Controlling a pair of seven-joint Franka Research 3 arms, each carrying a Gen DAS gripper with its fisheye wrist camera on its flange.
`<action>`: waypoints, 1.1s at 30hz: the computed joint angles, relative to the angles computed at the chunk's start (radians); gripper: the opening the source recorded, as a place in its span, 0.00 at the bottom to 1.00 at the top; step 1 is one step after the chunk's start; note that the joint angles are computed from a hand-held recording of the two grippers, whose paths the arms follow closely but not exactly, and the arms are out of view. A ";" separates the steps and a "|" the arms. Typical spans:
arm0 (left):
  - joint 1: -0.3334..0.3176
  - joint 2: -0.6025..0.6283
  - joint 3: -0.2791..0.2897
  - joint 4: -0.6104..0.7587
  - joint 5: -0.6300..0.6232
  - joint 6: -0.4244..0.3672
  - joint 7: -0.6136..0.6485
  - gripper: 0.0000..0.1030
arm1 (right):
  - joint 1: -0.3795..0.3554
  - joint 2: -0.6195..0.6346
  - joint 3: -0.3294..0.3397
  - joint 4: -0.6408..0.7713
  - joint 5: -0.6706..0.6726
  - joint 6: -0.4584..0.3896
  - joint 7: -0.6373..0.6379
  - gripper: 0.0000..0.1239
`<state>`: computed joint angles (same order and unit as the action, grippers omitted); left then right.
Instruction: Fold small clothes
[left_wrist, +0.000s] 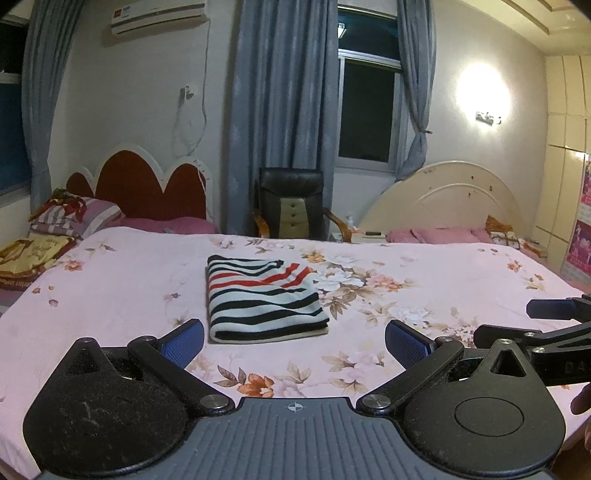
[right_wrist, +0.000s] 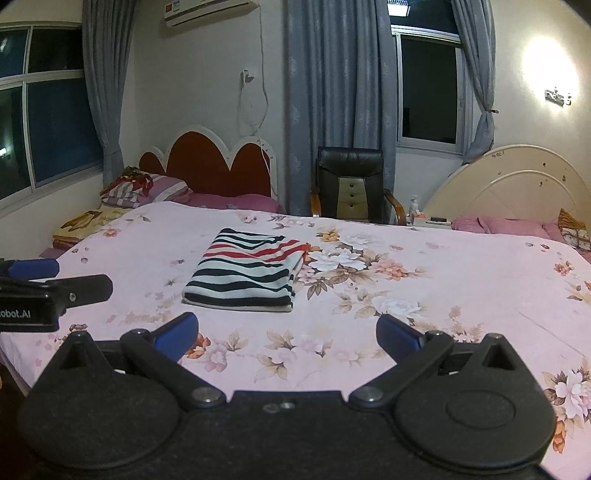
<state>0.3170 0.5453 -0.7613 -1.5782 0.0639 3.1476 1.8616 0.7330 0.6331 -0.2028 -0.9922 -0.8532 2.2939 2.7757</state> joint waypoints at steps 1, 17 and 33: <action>-0.002 0.001 0.002 0.002 0.001 -0.001 -0.001 1.00 | 0.002 0.002 -0.004 0.003 -0.005 0.002 0.008 0.82; -0.017 -0.006 0.020 0.009 -0.003 -0.002 -0.010 1.00 | -0.002 0.040 -0.014 0.062 0.025 0.013 -0.018 0.82; -0.029 -0.010 0.034 0.012 -0.004 0.000 -0.008 1.00 | 0.000 0.036 -0.021 0.054 0.024 0.025 -0.008 0.82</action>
<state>0.2883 0.5357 -0.7271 -1.5658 0.0601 3.1477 1.8534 0.7329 0.6686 -0.2239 -0.9382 -0.8292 2.3190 2.7679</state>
